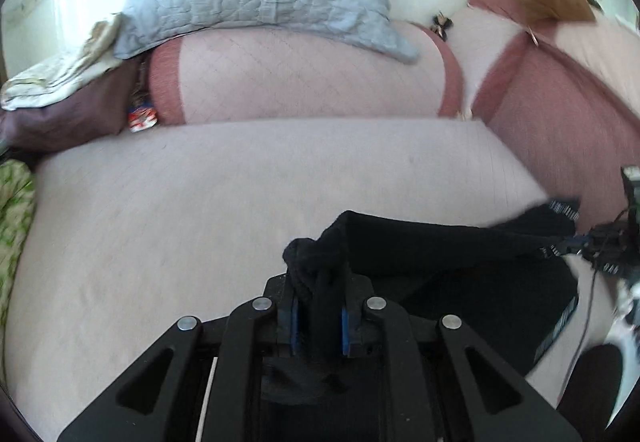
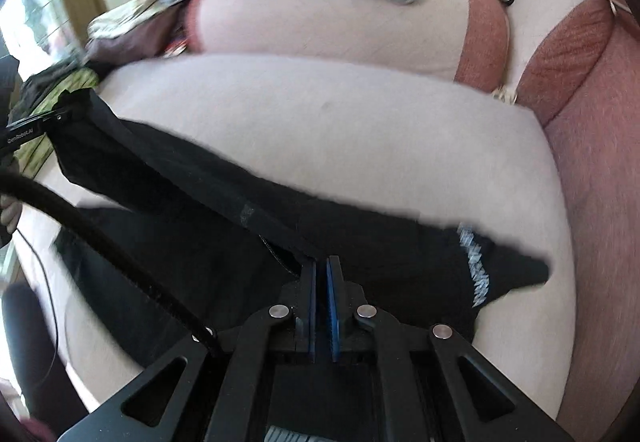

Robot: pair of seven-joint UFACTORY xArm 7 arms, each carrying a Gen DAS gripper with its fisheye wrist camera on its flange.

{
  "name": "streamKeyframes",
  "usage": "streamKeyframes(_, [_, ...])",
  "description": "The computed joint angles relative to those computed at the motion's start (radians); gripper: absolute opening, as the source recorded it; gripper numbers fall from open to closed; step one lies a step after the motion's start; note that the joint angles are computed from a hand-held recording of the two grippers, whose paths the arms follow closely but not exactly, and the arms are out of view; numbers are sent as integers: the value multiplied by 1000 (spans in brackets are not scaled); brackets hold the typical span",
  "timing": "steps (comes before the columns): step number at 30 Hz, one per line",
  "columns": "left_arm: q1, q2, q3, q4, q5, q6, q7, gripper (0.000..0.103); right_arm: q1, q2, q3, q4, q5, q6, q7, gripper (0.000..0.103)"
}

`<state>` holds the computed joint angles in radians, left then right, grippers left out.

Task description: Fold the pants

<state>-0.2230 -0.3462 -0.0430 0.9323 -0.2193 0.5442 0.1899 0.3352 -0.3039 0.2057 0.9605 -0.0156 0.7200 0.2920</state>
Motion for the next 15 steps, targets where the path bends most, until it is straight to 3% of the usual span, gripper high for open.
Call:
streamKeyframes(1, [14,-72,-17,-78,32,2,-19,26,15,-34,12,-36,11,16,11,5])
streamKeyframes(3, [34,-186,-47,-201,88,23,-62,30,41,-90,44,-99,20,62,46,5])
streamKeyframes(7, [19,-380,-10,-363,85,148,-87,41,96,-135,87,-171,36,162,98,12])
streamKeyframes(11, [37,-566,44,-447,57,236,-106,47,120,-185,119,-193,0,218,153,15])
streamKeyframes(15, [99,-681,99,-483,40,258,-142,53,129,-209,135,-160,-24,183,190,28])
